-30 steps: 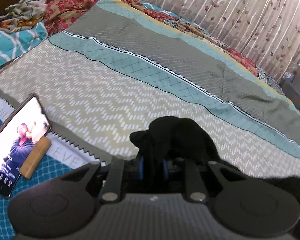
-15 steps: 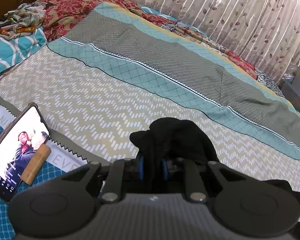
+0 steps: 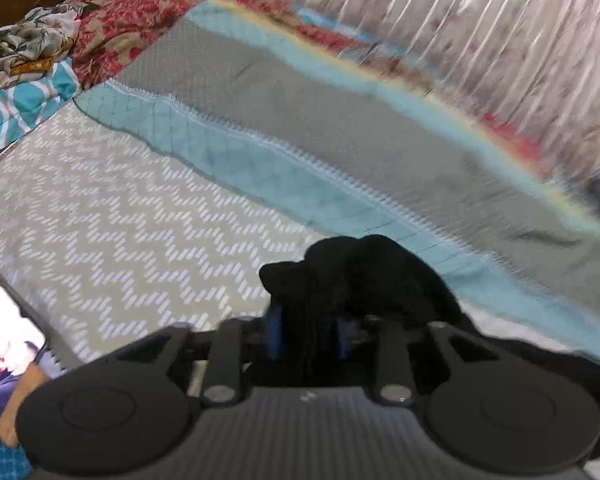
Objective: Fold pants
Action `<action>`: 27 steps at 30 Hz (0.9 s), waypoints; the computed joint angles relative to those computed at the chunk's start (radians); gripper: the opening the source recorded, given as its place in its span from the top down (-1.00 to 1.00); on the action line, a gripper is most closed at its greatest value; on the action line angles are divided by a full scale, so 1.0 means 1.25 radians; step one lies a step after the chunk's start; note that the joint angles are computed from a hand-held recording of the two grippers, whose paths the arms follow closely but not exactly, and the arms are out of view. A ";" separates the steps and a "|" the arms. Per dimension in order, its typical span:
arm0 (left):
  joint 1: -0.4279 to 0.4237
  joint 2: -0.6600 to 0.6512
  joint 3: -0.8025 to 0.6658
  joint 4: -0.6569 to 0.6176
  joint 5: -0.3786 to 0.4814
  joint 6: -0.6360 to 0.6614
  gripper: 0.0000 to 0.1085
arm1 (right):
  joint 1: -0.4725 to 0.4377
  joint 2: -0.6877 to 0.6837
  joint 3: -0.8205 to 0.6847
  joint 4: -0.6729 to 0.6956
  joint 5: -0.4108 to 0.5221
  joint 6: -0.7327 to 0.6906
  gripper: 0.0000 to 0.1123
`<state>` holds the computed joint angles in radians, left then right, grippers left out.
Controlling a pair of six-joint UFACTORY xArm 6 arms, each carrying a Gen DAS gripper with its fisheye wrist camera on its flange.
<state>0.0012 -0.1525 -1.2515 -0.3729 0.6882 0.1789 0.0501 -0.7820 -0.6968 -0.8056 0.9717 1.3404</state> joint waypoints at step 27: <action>-0.419 -0.315 0.385 0.093 -0.086 0.350 0.11 | -0.038 -0.267 0.214 -0.016 0.054 0.188 0.91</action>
